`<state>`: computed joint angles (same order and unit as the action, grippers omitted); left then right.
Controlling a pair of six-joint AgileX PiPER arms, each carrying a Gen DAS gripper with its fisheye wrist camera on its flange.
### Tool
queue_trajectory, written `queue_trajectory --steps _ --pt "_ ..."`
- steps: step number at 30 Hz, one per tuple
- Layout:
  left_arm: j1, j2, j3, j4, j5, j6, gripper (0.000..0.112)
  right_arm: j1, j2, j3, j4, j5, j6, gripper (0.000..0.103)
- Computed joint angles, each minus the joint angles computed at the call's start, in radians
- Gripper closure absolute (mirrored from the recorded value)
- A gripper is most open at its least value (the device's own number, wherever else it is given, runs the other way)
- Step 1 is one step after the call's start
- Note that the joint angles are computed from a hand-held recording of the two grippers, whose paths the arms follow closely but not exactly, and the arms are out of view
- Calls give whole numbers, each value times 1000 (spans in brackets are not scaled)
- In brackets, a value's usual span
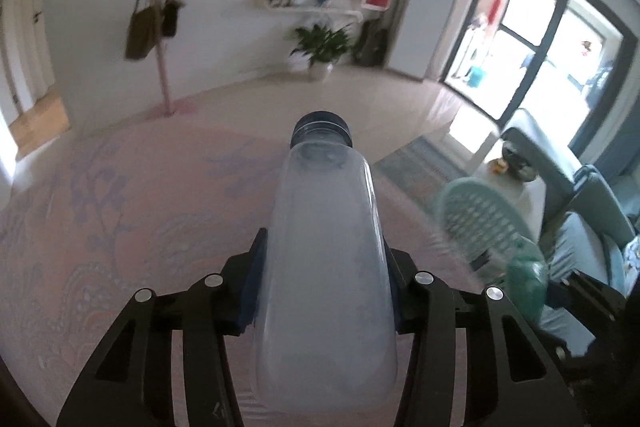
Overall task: Collect trash
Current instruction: 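Carry the bottle and teal packet over the blue basket and open both tools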
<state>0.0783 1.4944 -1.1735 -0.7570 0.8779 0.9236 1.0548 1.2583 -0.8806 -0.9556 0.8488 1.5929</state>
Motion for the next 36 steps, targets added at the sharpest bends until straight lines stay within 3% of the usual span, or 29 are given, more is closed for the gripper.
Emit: queue_trajectory --steps 8,15,22,30,31,33,36 --pt "-227 -110 21 -67 -10 -101 66 15 -236 101 -46 237 47 60" --pt "-461 -90 45 -25 -146 -244 65 -215 -400 178 88 301 -81 60" --pt "-593 -14 52 15 -224 -315 65 -693 -430 268 334 51 -388 60" --pt "-679 44 57 96 -285 -378 65 -954 -447 345 479 -83 -596 53" --pt "-680 44 59 106 -290 -387 64 -987 -447 352 508 -98 -632 49" --pt "-681 39 70 96 -297 -373 56 -1071 -455 367 586 -136 -733 44" --pt "-683 19 85 97 -305 -367 52 -1125 -473 381 639 -150 -810 44"
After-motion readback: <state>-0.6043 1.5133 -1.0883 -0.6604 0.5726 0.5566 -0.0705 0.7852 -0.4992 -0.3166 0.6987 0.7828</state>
